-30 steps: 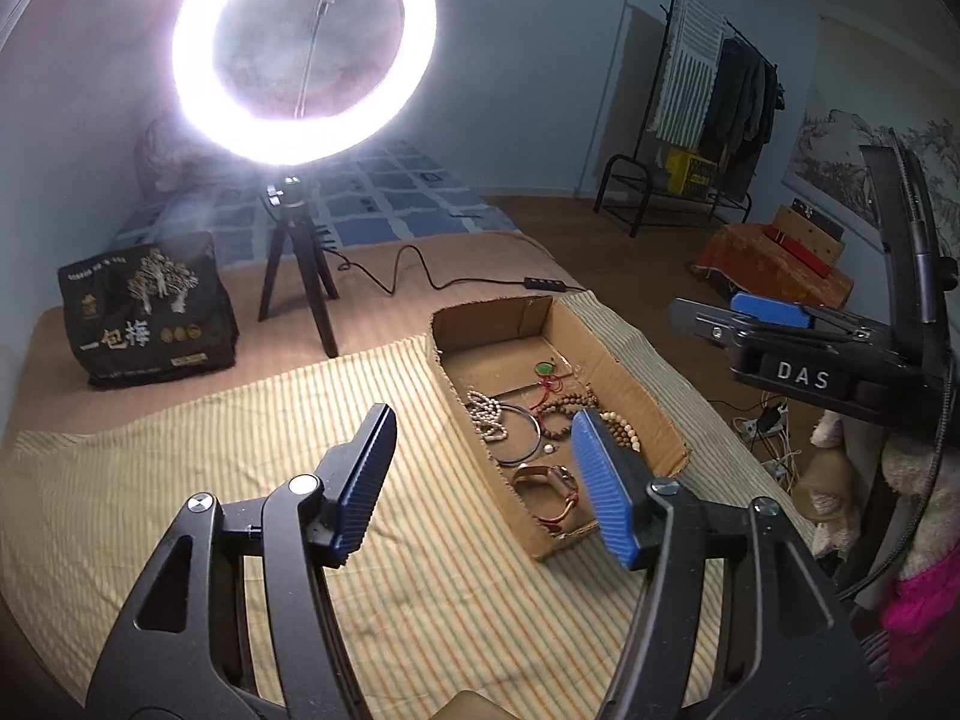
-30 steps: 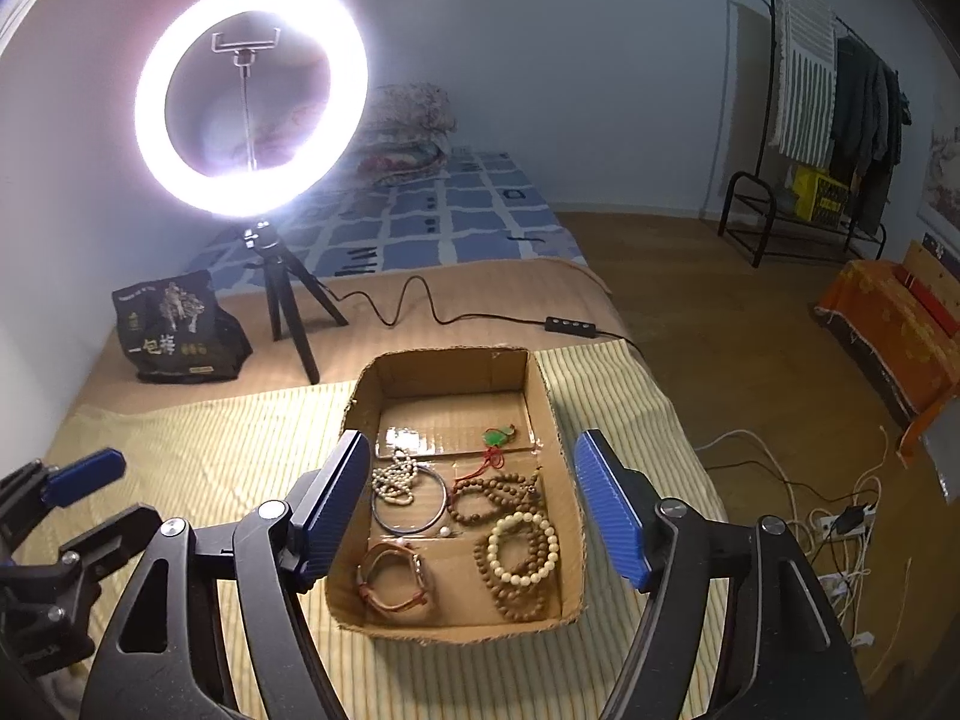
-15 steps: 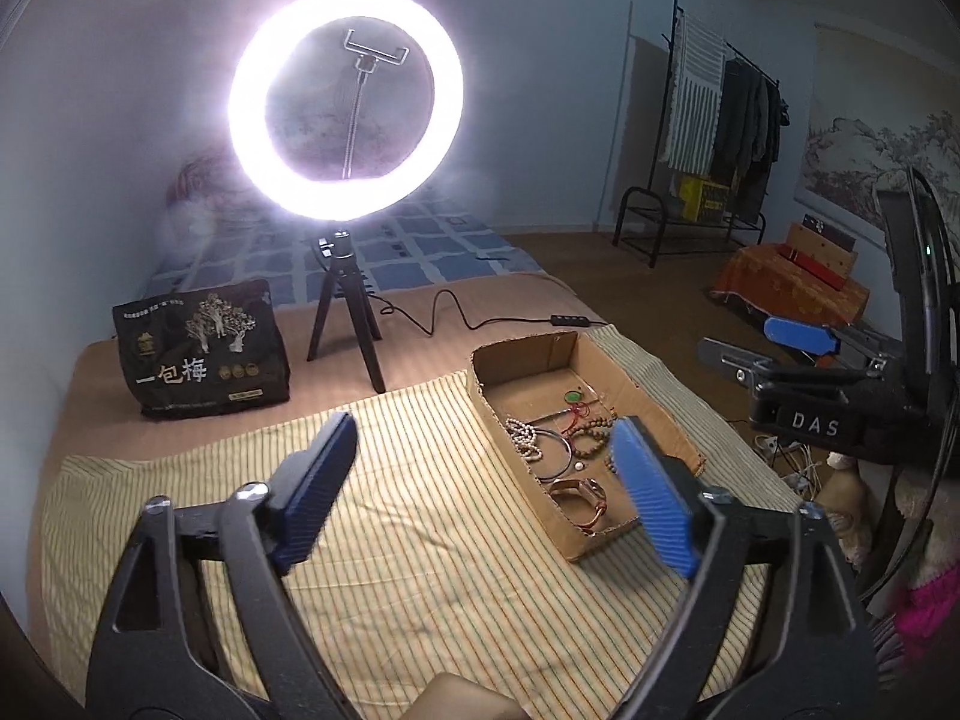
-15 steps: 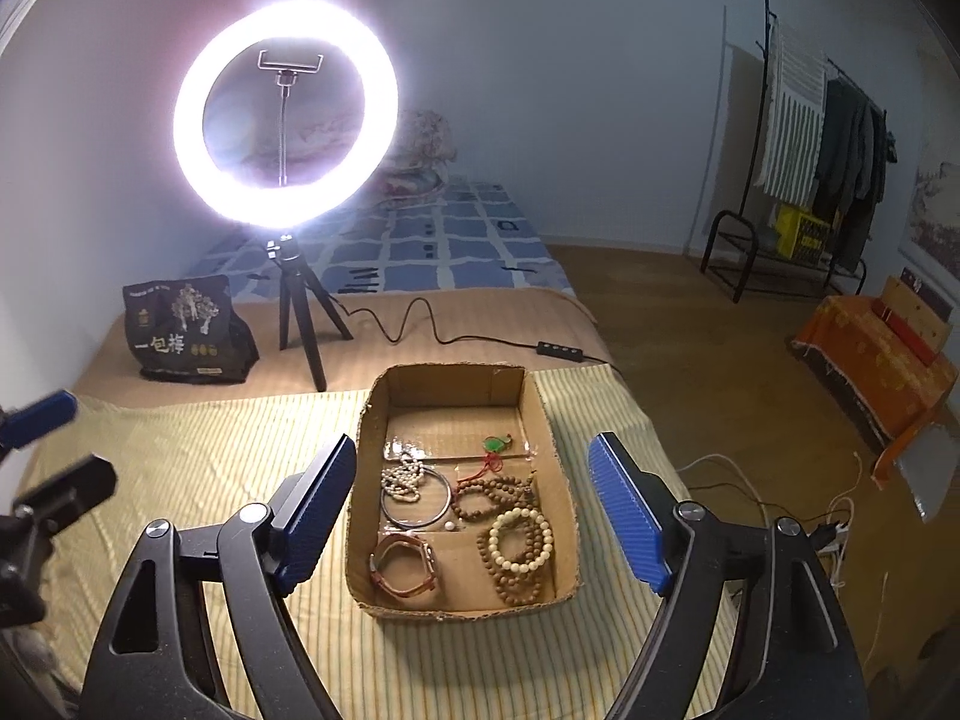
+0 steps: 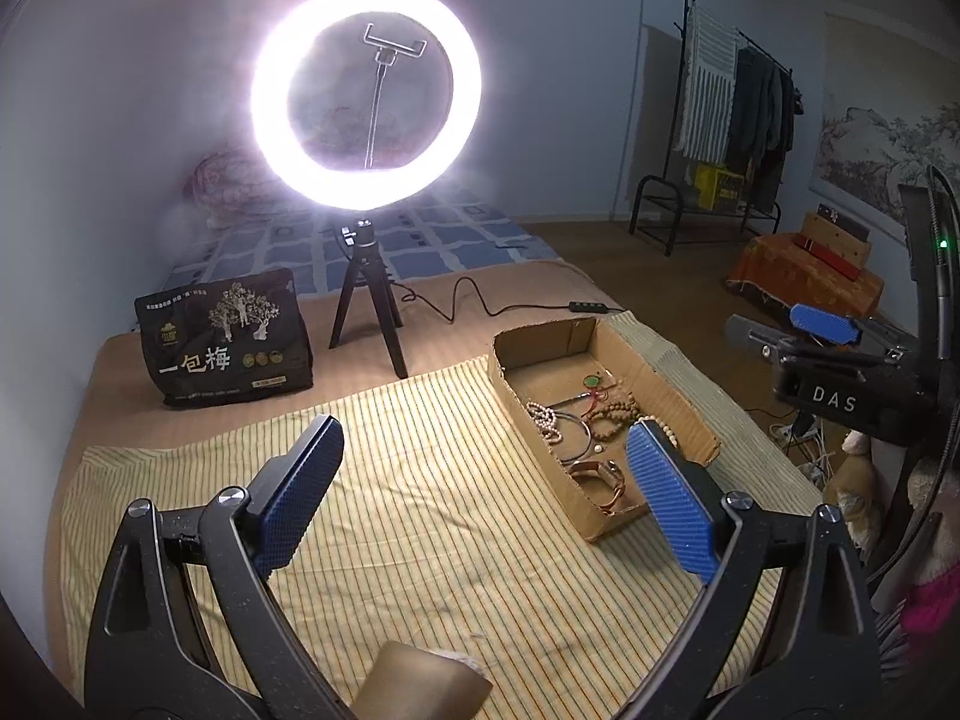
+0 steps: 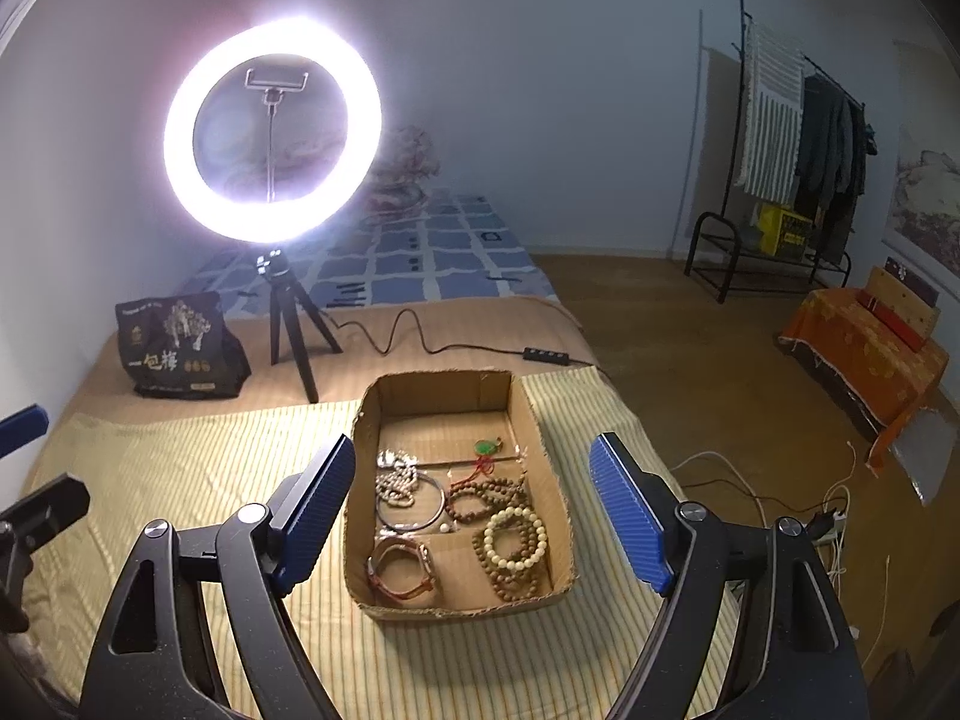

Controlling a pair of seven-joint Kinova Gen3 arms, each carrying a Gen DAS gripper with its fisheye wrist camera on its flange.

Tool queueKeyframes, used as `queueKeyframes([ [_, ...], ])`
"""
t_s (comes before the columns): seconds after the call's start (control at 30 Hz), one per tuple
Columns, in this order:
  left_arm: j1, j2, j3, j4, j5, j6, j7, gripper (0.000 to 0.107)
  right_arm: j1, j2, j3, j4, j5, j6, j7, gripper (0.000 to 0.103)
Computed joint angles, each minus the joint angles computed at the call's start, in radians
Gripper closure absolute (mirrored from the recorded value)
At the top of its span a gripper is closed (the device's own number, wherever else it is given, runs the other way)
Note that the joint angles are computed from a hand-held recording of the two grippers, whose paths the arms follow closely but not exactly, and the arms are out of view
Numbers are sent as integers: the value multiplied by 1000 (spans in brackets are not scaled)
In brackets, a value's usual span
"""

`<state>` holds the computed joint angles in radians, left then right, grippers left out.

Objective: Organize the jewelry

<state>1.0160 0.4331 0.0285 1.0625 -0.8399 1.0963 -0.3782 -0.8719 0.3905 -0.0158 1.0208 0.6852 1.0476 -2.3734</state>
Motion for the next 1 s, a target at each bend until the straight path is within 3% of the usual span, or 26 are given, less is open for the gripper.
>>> queueKeyframes([
  [0.1, 7, 5, -2, -11, -4, 11, 3, 5, 0, -4, 4, 11, 7, -11, -19, 22],
  [0.33, 51, 30, -22, -26, -68, 50, 21, 5, -7, -9, 10, 32, 46, -18, -65, 22],
  [1.0, 54, 39, -27, -38, -64, 61, 14, 5, 7, -2, 8, 30, 46, -3, -90, 22],
])
